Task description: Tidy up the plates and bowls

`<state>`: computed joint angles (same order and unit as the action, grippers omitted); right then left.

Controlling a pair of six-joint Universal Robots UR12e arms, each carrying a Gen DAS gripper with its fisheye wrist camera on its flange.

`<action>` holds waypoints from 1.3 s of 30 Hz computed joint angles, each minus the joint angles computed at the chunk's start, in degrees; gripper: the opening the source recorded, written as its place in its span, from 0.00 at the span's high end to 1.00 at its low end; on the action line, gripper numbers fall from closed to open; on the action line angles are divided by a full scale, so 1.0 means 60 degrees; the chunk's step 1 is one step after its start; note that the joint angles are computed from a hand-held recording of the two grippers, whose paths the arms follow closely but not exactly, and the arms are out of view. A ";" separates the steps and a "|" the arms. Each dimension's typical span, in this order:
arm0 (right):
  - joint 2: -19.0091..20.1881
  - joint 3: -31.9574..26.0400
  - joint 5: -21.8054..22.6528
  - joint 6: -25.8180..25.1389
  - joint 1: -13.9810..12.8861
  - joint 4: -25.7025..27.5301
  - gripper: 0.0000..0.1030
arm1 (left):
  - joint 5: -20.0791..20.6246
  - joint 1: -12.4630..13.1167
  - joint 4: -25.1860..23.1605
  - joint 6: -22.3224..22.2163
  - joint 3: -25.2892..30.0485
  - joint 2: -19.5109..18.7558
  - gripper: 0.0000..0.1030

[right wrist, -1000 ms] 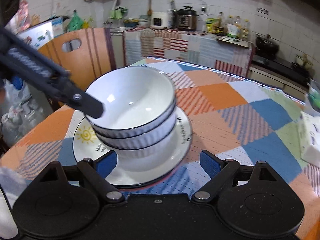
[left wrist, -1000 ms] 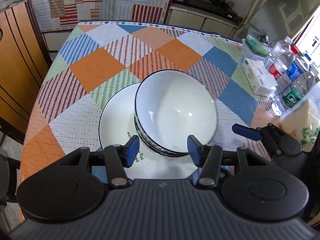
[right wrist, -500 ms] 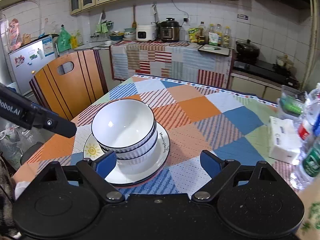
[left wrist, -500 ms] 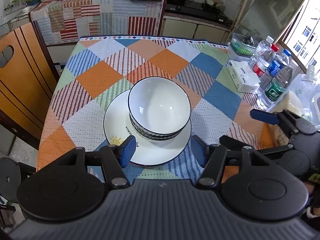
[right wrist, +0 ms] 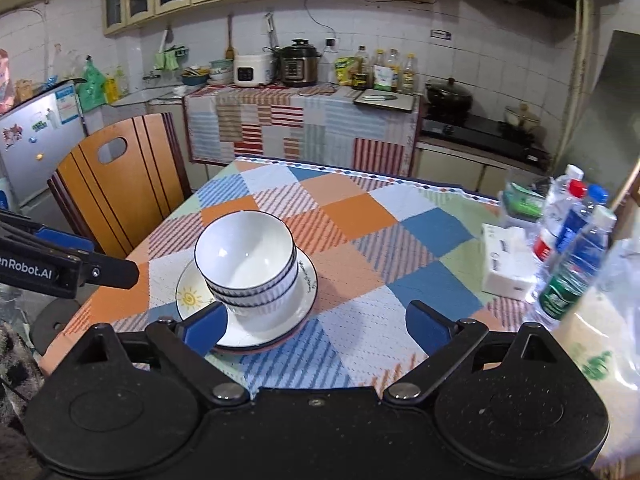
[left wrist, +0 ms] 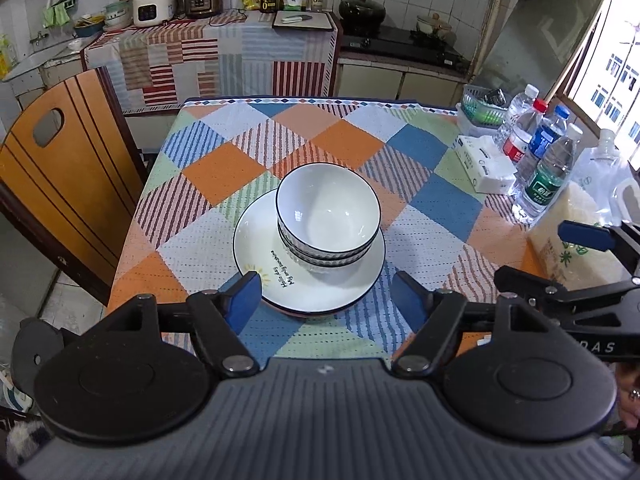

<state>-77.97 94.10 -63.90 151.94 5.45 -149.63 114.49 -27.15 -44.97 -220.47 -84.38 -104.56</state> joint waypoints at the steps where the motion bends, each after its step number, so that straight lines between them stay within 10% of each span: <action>1: -0.0055 0.0069 -0.0097 0.0092 0.0011 -0.0141 0.05 | 0.0093 -0.0038 -0.0023 -0.0035 -0.0016 0.0010 0.29; 21: -0.0662 0.0612 -0.1680 0.1580 0.0195 -0.0069 0.05 | 0.1029 -0.0440 -0.0058 -0.0205 -0.0338 0.0016 0.04; 39: -0.0737 0.0601 -0.1702 0.1492 0.0134 0.0144 0.05 | 0.1097 -0.0498 -0.0706 -0.0479 -0.0188 -0.0018 0.04</action>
